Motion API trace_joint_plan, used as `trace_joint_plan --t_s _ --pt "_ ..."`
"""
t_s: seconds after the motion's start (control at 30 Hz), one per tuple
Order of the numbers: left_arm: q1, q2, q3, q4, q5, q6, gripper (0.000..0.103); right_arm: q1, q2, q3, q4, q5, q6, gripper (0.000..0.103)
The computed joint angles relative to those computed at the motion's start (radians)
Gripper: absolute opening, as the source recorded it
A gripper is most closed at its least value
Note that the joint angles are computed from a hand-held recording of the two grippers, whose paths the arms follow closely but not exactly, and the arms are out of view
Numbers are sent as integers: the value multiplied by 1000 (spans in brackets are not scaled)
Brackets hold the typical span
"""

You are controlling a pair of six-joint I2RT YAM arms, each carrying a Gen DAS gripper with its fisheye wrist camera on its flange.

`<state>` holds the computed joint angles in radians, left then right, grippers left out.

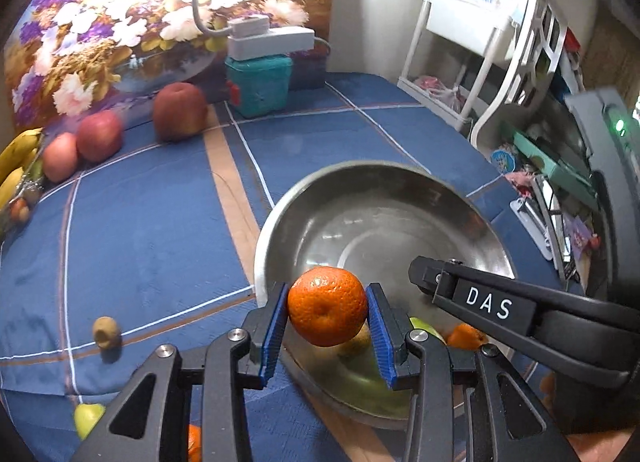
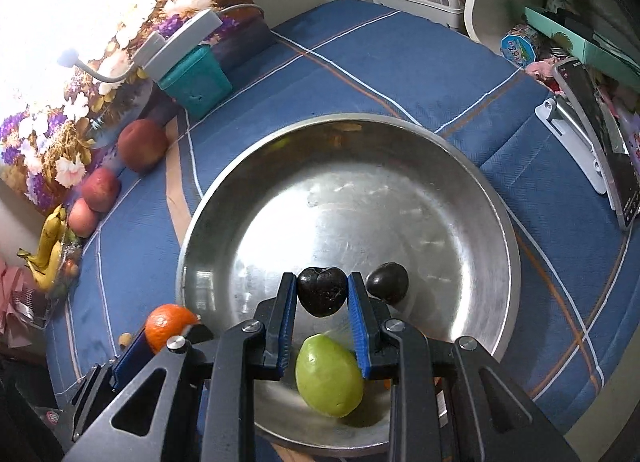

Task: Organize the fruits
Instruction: 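Lower the plum and mandarin into the steel bowl and open both grippers, then withdraw both grippers from the steel bowl toward the loose fruits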

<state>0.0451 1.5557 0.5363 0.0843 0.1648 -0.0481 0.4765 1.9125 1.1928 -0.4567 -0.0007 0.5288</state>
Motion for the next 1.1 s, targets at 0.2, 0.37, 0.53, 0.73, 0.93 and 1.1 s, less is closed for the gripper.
trace_joint_plan --t_s 0.2,0.37,0.53,0.73,0.93,1.1 --pt "-13 54 7 14 -30 5 42 7 22 10 -4 7 -9 27" --pt "-8 59 2 20 -26 -2 42 17 40 23 -7 15 -5 27" --pt "-7 69 7 12 -15 5 43 19 59 36 -11 15 0 27" --pt "-1 46 6 -1 1 6 51 22 55 35 -8 21 -7 27" --pt "12 32 11 -17 15 8 52 22 39 18 2 28 -9 28" --pt "31 9 15 -41 29 14 52 20 11 -4 10 32 -8 28"
